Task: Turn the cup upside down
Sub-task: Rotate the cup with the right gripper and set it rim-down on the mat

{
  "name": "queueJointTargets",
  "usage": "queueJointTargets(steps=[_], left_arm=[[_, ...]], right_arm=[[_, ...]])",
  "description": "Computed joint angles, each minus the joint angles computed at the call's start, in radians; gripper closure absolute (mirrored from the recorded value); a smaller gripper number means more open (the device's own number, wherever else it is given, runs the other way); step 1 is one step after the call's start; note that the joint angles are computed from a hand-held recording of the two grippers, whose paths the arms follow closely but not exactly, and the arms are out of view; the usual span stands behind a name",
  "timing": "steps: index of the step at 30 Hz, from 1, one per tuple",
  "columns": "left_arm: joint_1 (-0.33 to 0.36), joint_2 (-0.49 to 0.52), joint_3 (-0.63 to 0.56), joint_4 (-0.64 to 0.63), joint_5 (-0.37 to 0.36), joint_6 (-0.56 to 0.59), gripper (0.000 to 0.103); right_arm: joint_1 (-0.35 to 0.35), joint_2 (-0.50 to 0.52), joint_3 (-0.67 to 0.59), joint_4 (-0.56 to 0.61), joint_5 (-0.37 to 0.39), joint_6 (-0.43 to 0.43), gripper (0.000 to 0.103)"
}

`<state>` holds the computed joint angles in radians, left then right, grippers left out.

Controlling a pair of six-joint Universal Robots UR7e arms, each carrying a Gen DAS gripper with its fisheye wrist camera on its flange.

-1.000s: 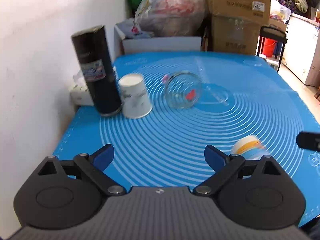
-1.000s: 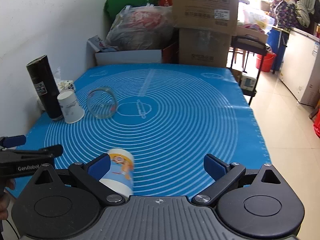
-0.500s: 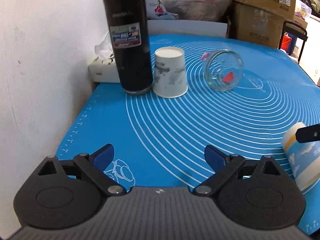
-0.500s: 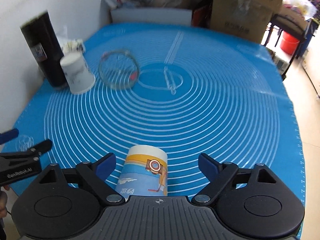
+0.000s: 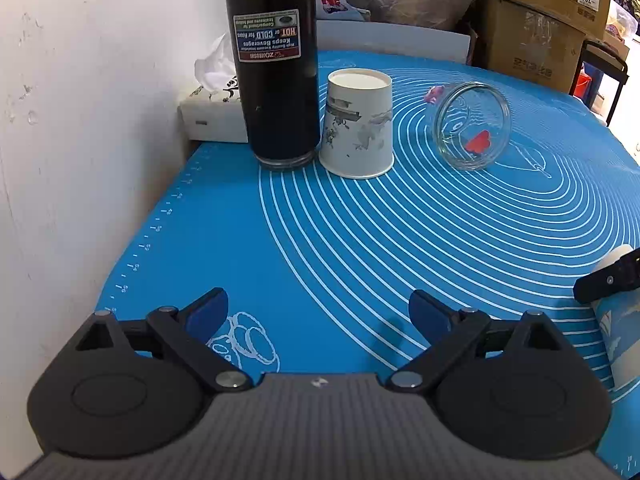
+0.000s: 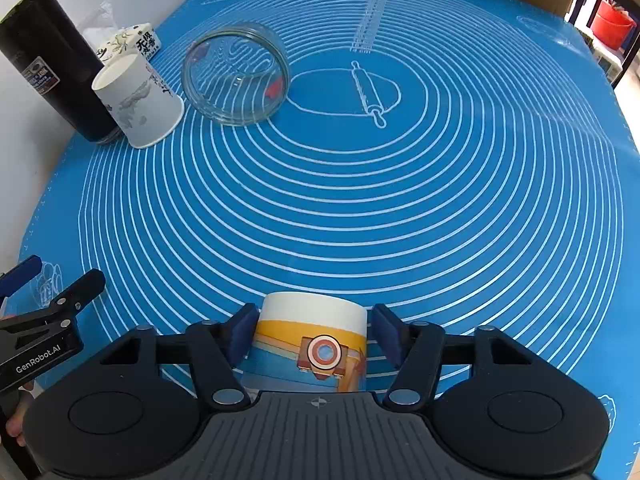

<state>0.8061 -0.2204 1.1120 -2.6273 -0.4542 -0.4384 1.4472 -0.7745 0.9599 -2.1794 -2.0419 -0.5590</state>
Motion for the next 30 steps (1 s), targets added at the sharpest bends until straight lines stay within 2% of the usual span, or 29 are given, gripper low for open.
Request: queueJointTargets(steps=[2, 6, 10, 12, 15, 18, 21, 24, 30], left_arm=[[-0.001, 0.001, -0.001, -0.004, -0.001, 0.004, 0.007], [-0.007, 0.003, 0.002, -0.025, 0.004, 0.015, 0.007], [-0.012, 0.004, 0.006, -0.065, 0.010, 0.023, 0.007], [-0.014, 0.005, 0.009, -0.090, 0.008, 0.025, 0.007], [-0.016, 0.007, 0.008, -0.101, 0.004, 0.026, 0.007], [-0.018, 0.014, 0.001, -0.104, 0.005, 0.033, 0.007], [-0.019, 0.019, -0.004, -0.110, 0.006, 0.037, 0.007], [-0.020, 0.022, -0.006, -0.110, 0.004, 0.030, 0.007], [-0.029, 0.021, 0.003, -0.110, -0.019, 0.008, 0.007]], right_arm=[[-0.002, -0.008, 0.009, -0.007, 0.015, -0.004, 0.051], [-0.009, -0.067, 0.126, -0.207, 0.080, -0.077, 0.051], [-0.019, -0.119, 0.287, -0.567, 0.172, -0.189, 0.051], [-0.038, -0.134, 0.362, -0.768, 0.252, -0.235, 0.051], [-0.078, -0.133, 0.416, -0.955, 0.368, -0.244, 0.051], [-0.110, -0.107, 0.424, -1.059, 0.423, -0.234, 0.051], [-0.133, -0.082, 0.436, -1.149, 0.444, -0.260, 0.051], [-0.142, -0.080, 0.454, -1.188, 0.443, -0.292, 0.051], [-0.151, -0.140, 0.560, -1.244, 0.456, -0.325, 0.051]])
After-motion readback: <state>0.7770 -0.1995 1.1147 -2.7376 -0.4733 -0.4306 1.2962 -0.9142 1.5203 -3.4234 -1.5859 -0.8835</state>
